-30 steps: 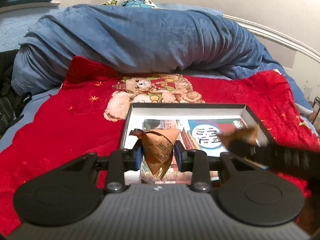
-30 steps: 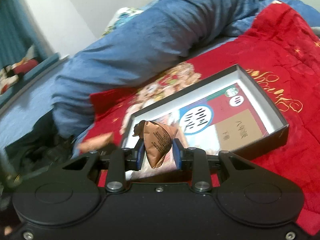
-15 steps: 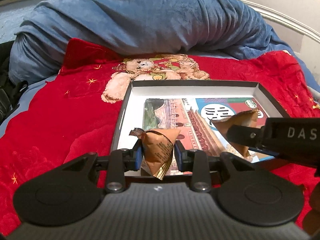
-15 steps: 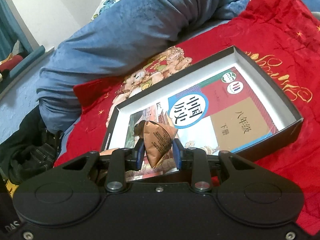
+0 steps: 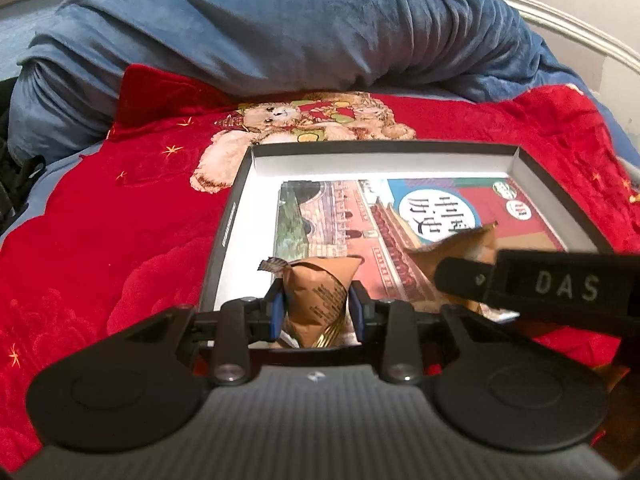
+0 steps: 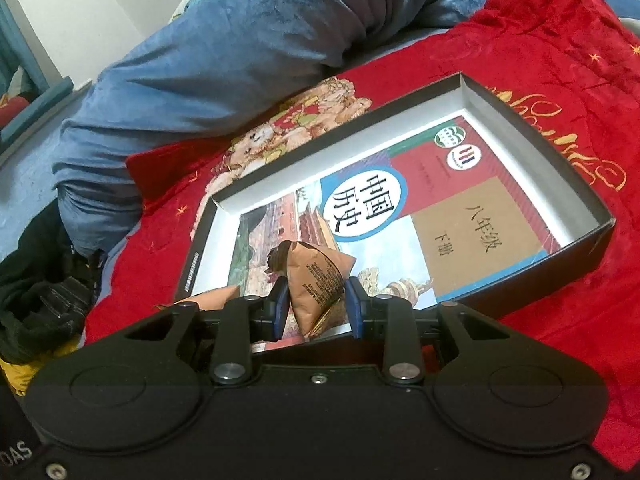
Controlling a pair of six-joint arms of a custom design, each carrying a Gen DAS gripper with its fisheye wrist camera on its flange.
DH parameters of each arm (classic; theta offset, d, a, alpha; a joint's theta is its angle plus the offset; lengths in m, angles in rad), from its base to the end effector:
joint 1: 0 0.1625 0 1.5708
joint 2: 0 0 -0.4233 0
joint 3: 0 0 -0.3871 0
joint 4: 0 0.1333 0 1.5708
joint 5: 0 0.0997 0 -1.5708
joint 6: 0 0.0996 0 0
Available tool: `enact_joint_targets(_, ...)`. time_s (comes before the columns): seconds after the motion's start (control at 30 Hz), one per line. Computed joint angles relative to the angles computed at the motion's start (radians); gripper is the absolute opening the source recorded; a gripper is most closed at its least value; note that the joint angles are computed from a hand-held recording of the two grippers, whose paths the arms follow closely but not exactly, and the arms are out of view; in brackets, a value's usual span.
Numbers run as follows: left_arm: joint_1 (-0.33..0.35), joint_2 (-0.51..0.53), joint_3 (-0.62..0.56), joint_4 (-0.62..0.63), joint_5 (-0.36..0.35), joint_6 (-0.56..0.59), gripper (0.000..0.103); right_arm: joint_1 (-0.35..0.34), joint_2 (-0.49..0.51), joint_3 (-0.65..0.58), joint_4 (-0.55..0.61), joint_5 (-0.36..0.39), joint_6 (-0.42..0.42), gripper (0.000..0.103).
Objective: Organize objects
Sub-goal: 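Carry the brown candy with the left tool over the open box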
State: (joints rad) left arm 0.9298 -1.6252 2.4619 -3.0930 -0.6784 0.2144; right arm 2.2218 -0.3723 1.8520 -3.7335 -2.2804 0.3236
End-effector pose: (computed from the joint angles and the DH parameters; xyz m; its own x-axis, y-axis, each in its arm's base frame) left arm -0.0421 -0.4091 0.3125 -0.6810 0.1127 -0.7236 0.6220 0.6104 -0.4903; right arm 0.3905 -0.3997 -0.0647 -0.9579 0.0705 0.2785 -0.1745 0.6272 -0.7591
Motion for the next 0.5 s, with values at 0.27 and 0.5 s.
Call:
enact_joint_targets(0.27,0.003,0.005,0.006,-0.012,-0.005,0.009,0.038,0.009,0.011,-0.025,0.038,0.001,-0.017,0.029)
enact_joint_targets(0.5,0.028,0.004,-0.007,-0.012,-0.048,-0.004,0.039,0.005,0.003,-0.009,0.025,0.017,-0.009,0.029)
